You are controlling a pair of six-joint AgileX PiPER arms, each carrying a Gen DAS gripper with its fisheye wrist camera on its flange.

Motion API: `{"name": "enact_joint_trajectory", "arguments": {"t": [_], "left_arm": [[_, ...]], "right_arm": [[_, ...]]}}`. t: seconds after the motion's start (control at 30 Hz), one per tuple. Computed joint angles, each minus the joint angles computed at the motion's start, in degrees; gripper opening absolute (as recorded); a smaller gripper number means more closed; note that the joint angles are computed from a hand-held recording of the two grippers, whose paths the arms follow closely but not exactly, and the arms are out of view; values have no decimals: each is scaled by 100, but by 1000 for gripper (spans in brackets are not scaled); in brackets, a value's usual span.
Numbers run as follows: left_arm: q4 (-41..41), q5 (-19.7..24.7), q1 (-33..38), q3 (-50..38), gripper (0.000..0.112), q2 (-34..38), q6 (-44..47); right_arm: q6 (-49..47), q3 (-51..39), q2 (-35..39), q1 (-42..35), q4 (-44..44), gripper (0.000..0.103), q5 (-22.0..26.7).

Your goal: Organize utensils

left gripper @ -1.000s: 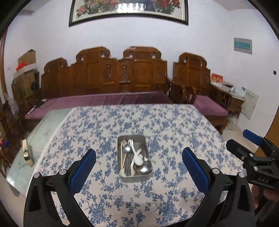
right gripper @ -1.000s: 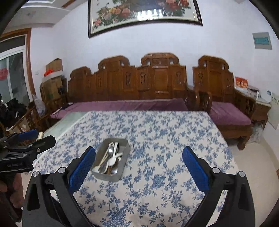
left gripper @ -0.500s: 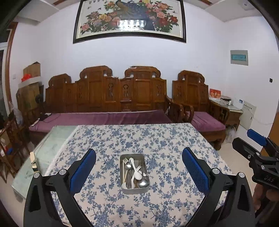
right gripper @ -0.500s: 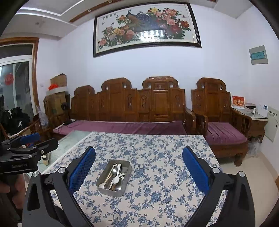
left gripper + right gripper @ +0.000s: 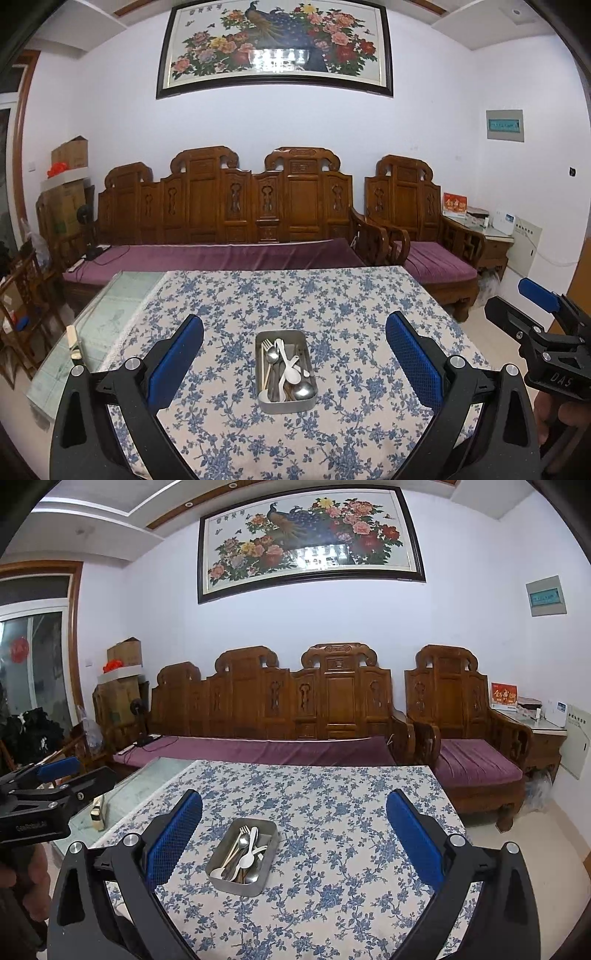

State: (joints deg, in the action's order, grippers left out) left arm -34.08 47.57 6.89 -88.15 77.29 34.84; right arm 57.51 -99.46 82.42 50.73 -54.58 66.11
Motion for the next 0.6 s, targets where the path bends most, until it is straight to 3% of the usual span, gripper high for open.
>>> {"name": "enact_joint_trajectory", "arguments": {"t": [0.6], "left_arm": [[106, 24, -57, -30, 95, -26, -143]], "right_arm": [[24, -47, 27, 66, -5, 100, 63]]}}
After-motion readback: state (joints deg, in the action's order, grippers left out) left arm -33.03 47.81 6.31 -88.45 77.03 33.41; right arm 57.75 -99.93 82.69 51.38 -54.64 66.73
